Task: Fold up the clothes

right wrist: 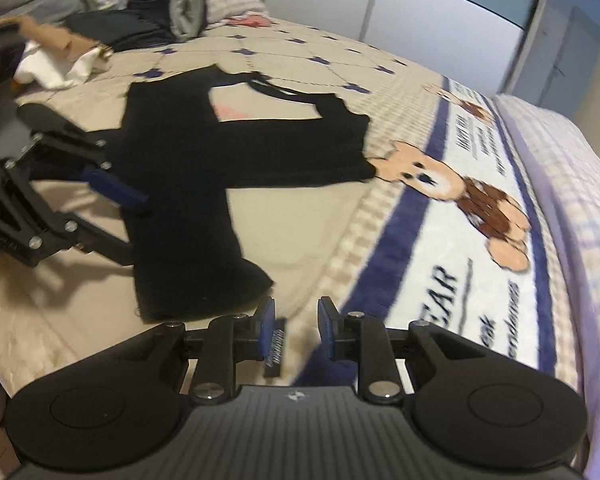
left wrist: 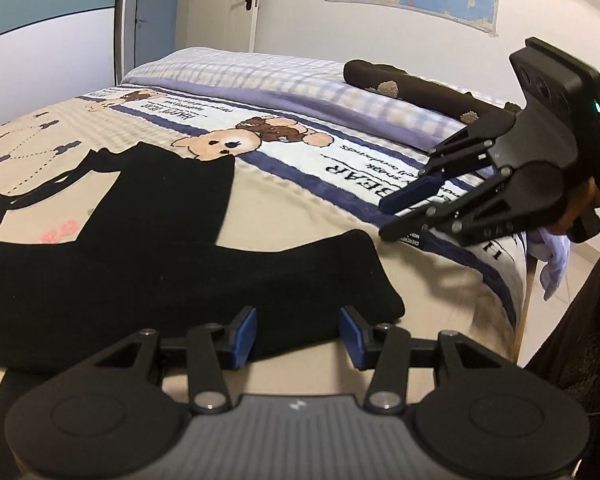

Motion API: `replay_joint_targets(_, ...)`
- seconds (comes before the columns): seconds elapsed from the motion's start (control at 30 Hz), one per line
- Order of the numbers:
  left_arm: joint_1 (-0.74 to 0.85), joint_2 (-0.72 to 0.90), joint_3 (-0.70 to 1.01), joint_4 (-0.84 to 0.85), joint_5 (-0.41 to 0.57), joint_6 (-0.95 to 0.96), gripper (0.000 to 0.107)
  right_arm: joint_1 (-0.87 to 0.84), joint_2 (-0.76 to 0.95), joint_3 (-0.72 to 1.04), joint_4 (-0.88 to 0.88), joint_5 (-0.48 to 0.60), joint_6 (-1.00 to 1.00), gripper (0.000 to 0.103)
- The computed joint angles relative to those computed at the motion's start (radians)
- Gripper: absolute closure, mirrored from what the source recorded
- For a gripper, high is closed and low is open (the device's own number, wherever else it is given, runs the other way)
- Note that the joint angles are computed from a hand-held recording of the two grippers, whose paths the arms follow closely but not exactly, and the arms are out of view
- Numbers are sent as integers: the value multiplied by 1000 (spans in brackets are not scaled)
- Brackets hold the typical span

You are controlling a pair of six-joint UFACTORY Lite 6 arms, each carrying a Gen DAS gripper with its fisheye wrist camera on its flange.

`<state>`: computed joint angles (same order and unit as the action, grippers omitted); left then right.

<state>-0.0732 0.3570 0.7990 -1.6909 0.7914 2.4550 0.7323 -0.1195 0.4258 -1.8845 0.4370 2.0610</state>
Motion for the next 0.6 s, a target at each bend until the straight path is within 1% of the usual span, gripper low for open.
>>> replay_joint_targets(0.13,-1,14,15,4,5,-7,59,21,105,59,31,40,-127,78)
replay_joint_targets(0.23,-1,26,30,17,8,-17,59,6,118,77,-32,24,-126,78)
replay_joint_targets(0.33,5,34,43,29,10,-31,59,-36,113,80,-173,-8,-26,77)
replay_joint_targets(0.43,12,42,55,38,14,-52,59,-70,124,80,-357,-35,109,77)
replay_joint_targets(0.5,17,48,64,44,19,-68,59,-77,130,87,-432,-47,167,77)
replay_joint_targets(0.6,20,49,67,40,19,-71,59,-111,111,93,-640,-111,381,77)
